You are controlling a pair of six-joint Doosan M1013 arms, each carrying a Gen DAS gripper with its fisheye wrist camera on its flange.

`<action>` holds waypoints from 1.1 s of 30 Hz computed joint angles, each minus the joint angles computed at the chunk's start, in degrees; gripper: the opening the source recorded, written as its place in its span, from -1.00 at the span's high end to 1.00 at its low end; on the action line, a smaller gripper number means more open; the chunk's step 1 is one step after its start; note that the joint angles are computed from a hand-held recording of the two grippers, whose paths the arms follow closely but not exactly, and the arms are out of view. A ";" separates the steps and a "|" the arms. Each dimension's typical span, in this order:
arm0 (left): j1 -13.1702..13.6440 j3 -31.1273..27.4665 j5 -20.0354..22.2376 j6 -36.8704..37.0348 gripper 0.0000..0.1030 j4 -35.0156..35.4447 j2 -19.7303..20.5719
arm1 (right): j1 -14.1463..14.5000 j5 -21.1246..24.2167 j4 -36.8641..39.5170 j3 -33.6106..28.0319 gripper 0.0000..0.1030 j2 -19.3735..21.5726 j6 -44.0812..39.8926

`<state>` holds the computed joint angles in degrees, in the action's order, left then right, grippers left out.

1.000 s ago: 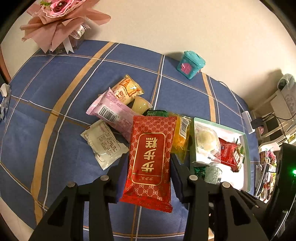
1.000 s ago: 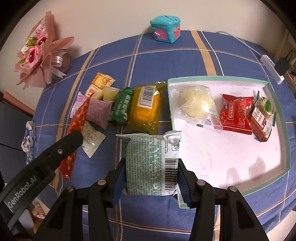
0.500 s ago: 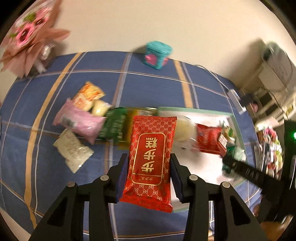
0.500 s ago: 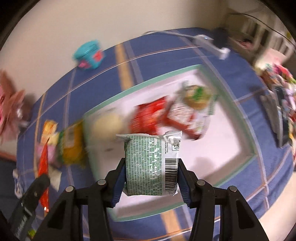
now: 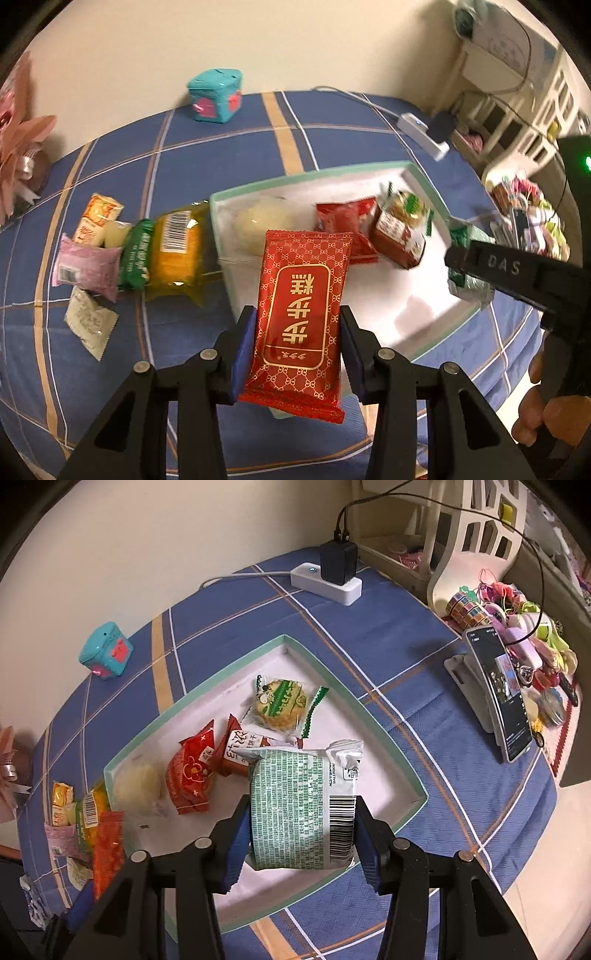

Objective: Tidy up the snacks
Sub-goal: 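Carry the red packet and green-white pack into the white tray and open both tools, then withdraw both tools from the tray back over the snack pile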

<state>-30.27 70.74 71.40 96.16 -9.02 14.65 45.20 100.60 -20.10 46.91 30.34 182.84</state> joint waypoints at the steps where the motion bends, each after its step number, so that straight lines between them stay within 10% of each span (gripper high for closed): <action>1: -0.26 0.09 0.18 0.14 0.12 0.22 0.09 | -0.03 -0.29 0.39 0.17 -0.05 -0.02 0.10; 33: 0.92 -0.95 2.93 -5.41 -0.09 1.21 2.34 | -1.11 -5.00 5.75 0.87 -0.23 0.56 -2.46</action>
